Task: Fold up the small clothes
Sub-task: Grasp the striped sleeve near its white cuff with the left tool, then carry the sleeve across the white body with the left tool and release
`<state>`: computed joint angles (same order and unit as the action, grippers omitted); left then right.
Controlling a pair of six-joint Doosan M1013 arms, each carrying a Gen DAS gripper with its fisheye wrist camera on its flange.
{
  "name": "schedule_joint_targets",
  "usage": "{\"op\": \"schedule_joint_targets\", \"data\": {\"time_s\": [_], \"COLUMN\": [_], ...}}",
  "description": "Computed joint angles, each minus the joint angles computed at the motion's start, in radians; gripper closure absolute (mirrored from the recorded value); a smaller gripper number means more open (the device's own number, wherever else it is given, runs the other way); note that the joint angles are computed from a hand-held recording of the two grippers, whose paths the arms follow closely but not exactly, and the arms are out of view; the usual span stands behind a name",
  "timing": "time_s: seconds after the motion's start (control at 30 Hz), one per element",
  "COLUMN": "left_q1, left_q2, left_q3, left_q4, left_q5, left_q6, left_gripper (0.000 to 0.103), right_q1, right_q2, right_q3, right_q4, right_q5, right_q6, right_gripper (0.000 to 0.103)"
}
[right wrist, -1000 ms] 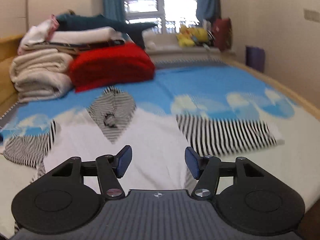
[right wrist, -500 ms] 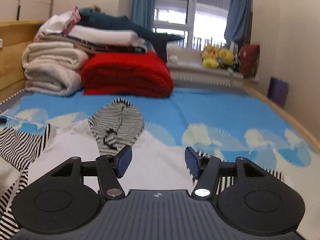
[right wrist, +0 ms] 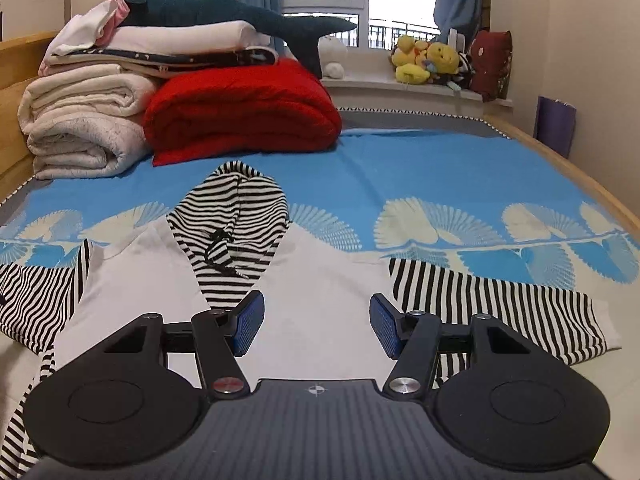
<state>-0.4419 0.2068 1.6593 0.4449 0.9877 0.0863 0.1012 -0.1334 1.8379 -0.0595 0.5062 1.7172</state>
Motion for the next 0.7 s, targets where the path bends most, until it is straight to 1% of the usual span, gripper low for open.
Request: {"op": "schedule_joint_targets", "data": {"time_s": [0.07, 0.1, 0.17, 0.2, 0.23, 0.27, 0.3, 0.33, 0.47, 0.5, 0.53, 0.57, 0.6, 0.63, 0.7], "left_q1": [0.020, 0.021, 0.010, 0.007, 0.003, 0.000, -0.002, -0.001, -0.018, -0.017, -0.012, -0.001, 0.010, 0.017, 0.021], "left_q2": [0.000, -0.002, -0.001, 0.001, 0.001, 0.000, -0.002, -0.004, -0.004, -0.005, -0.010, -0.013, -0.016, -0.016, -0.018], "left_q3": [0.015, 0.023, 0.020, 0.018, 0.015, 0.018, 0.020, 0.021, 0.013, 0.012, 0.018, 0.023, 0.028, 0.031, 0.037], "left_q4": [-0.044, -0.043, -0.001, 0.016, 0.031, 0.050, 0.065, 0.066, 0.129, 0.134, 0.125, 0.100, 0.067, 0.047, 0.048], "left_q5": [-0.002, 0.000, 0.022, 0.030, 0.040, 0.047, 0.051, 0.052, 0.094, 0.095, 0.076, 0.049, 0.026, 0.017, -0.001], "left_q6": [-0.025, -0.037, -0.040, -0.032, -0.039, -0.055, -0.064, -0.064, -0.114, -0.122, -0.138, -0.146, -0.153, -0.163, -0.177], "left_gripper": [0.020, 0.021, 0.022, 0.031, 0.048, 0.060, 0.099, 0.103, 0.103, 0.103, 0.102, 0.090, 0.066, 0.047, 0.040], "right_q1": [-0.001, 0.000, 0.001, 0.002, 0.003, 0.003, 0.002, 0.003, 0.004, 0.004, 0.004, 0.003, 0.003, 0.004, 0.007], "right_q2": [0.003, 0.005, 0.007, 0.008, 0.010, 0.011, 0.011, 0.012, 0.013, 0.014, 0.015, 0.016, 0.017, 0.018, 0.019], "right_q3": [-0.003, -0.005, -0.007, -0.009, -0.011, -0.012, -0.012, -0.013, -0.013, -0.012, -0.013, -0.014, -0.014, -0.014, -0.016], "right_q4": [0.012, 0.014, 0.020, 0.020, 0.020, 0.023, 0.027, 0.027, 0.024, 0.022, 0.018, 0.020, 0.022, 0.019, 0.017], "right_q5": [0.011, 0.016, 0.021, 0.026, 0.031, 0.033, 0.034, 0.036, 0.036, 0.037, 0.040, 0.042, 0.042, 0.044, 0.046], "right_q6": [-0.009, -0.011, -0.017, -0.018, -0.018, -0.020, -0.025, -0.026, -0.031, -0.032, -0.030, -0.029, -0.028, -0.027, -0.025], "right_gripper": [0.043, 0.043, 0.043, 0.043, 0.043, 0.043, 0.043, 0.043, 0.043, 0.043, 0.043, 0.043, 0.043, 0.043, 0.043]}}
